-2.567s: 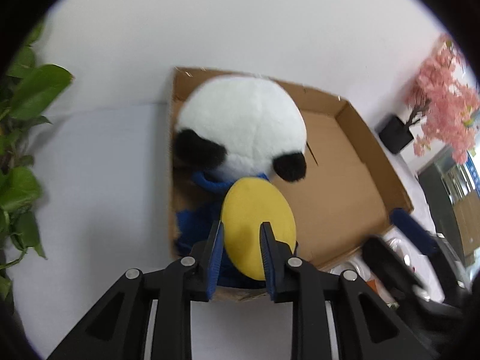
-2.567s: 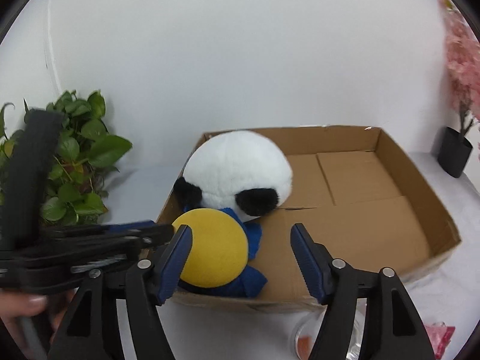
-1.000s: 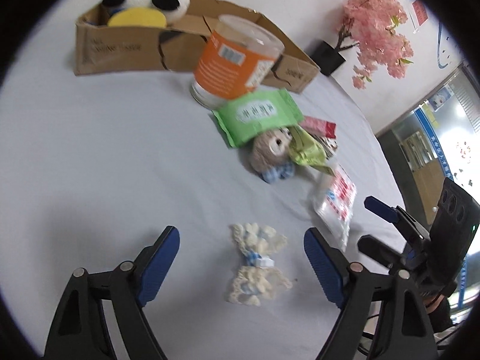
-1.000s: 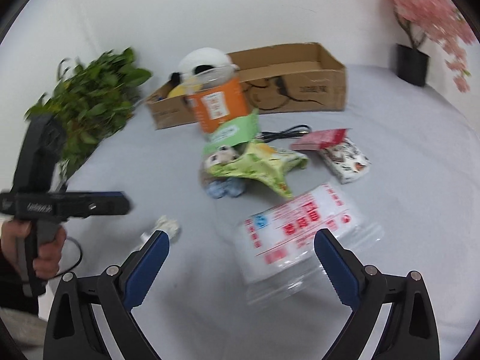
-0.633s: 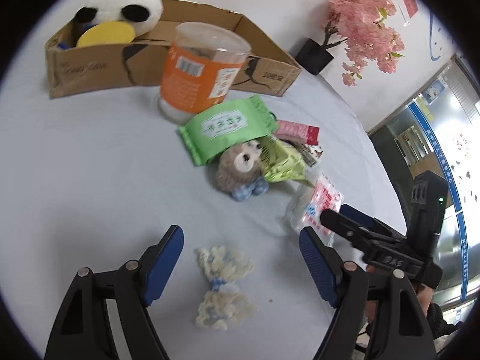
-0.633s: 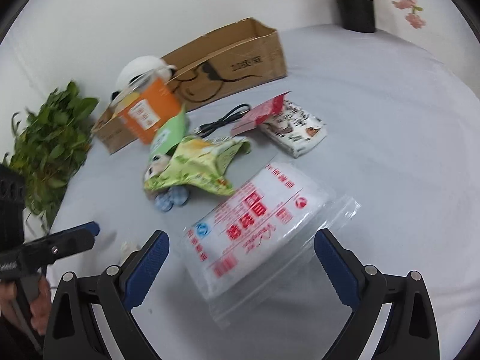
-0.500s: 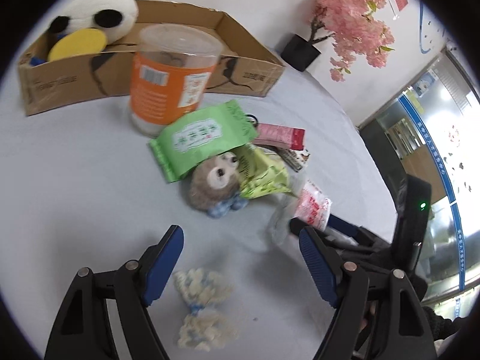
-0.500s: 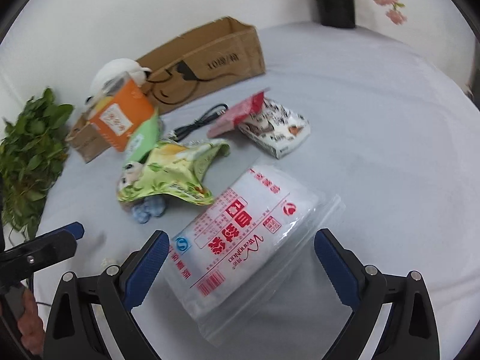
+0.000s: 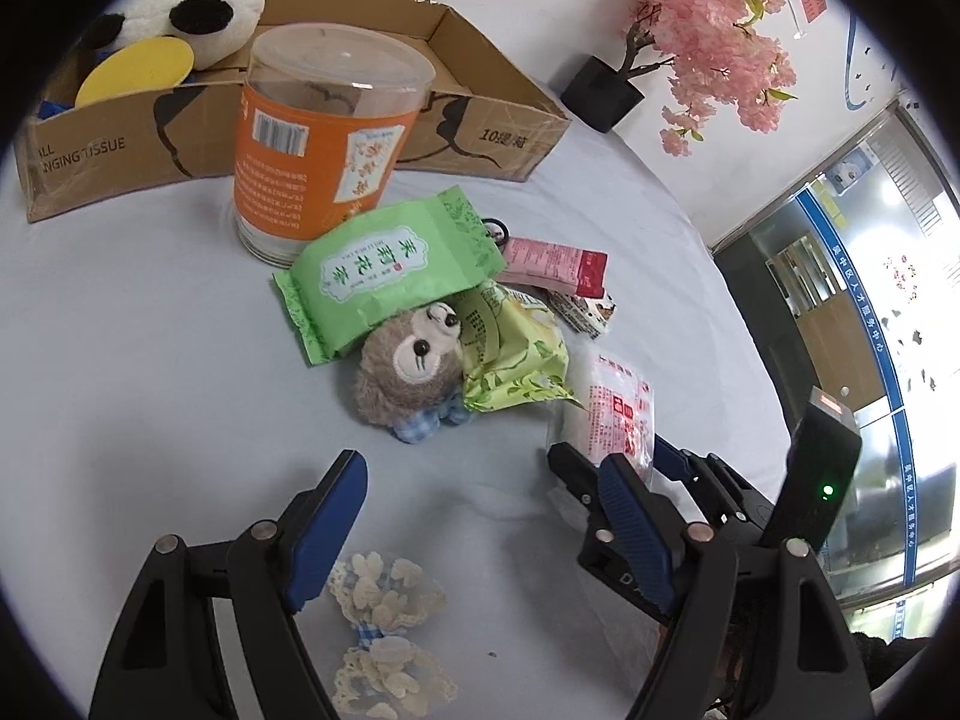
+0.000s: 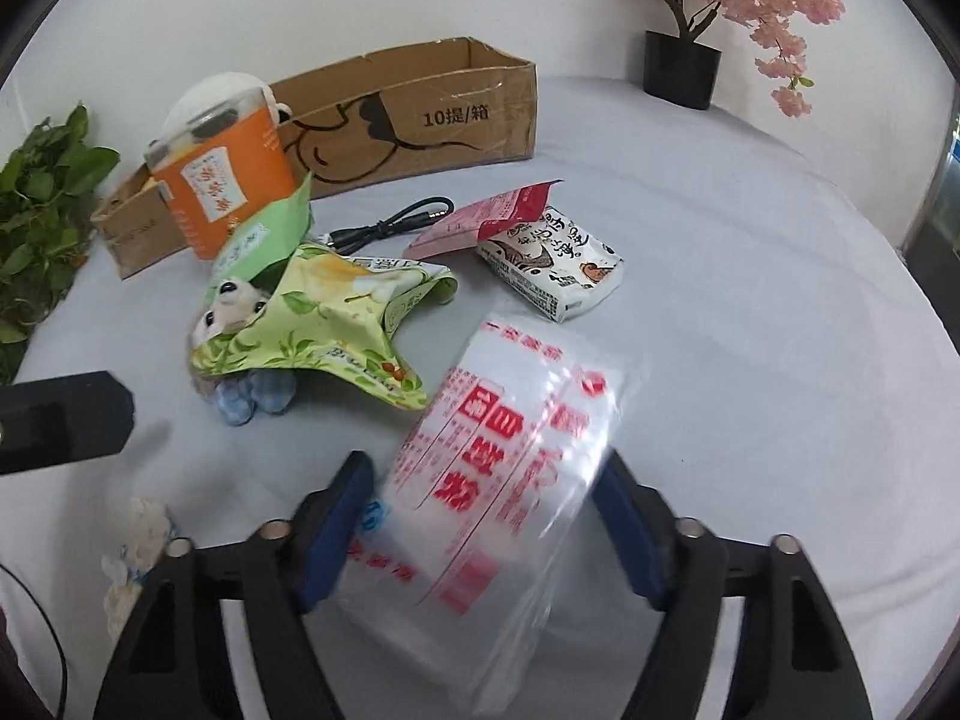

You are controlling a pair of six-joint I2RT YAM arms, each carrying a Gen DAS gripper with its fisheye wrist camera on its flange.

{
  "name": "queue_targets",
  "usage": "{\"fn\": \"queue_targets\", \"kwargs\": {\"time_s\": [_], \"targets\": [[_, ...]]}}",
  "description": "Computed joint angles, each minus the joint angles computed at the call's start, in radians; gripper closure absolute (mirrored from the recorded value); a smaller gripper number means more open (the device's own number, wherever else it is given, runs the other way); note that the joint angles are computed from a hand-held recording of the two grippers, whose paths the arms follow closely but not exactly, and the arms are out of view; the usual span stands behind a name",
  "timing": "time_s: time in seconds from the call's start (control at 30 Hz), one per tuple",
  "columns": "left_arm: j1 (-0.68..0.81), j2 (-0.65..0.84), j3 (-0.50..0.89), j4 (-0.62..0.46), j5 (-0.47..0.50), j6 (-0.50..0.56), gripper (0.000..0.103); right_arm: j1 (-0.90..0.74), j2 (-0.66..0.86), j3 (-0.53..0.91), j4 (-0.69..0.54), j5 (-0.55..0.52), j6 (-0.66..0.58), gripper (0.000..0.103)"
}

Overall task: Organize soft objects
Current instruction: 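Grasp the clear red-printed plastic bag with the right tool, then carry the plastic bag into the cardboard box and open the right tool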

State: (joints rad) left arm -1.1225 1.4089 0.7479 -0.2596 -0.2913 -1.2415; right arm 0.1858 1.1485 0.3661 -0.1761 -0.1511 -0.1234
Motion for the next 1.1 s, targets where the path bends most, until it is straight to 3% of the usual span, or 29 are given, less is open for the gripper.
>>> {"fn": "queue_targets", "kwargs": {"time_s": [0.1, 0.23, 0.37, 0.43, 0.47, 0.53, 0.7, 0.83, 0.97, 1.1], "targets": [[0.006, 0.039, 0.005, 0.058, 0.055, 0.008, 0.025, -0.115, -0.030, -0.001, -0.061, -0.131, -0.107, 0.052], [0.022, 0.133, 0.012, 0.225, 0.192, 0.028, 0.025, -0.324, -0.077, 0.016, -0.261, -0.328, -0.345, 0.055], [0.052, 0.270, 0.075, 0.329, 0.324, 0.045, 0.025, -0.471, -0.177, -0.005, -0.404, -0.387, -0.574, 0.058], [0.050, 0.306, 0.107, 0.347, 0.338, 0.045, 0.025, -0.520, -0.207, -0.004, -0.453, -0.426, -0.633, 0.061], [0.057, 0.325, 0.128, 0.348, 0.363, 0.051, 0.026, -0.539, -0.221, -0.002, -0.472, -0.444, -0.650, 0.063], [0.066, 0.352, 0.153, 0.357, 0.389, 0.054, 0.041, -0.565, -0.215, 0.010, -0.494, -0.477, -0.674, 0.064], [0.087, 0.399, 0.232, 0.303, 0.404, 0.077, 0.055, -0.596, -0.166, 0.030, -0.460, -0.482, -0.672, 0.067], [0.091, 0.411, 0.327, 0.230, 0.365, 0.143, 0.056, -0.631, -0.142, 0.058, -0.399, -0.521, -0.647, 0.067], [0.109, 0.427, 0.437, 0.164, 0.304, 0.234, 0.056, -0.630, -0.157, 0.061, -0.268, -0.550, -0.569, 0.067], [0.155, 0.428, 0.509, 0.172, 0.243, 0.305, 0.057, -0.572, -0.110, 0.083, -0.029, -0.553, -0.455, 0.067]]}}
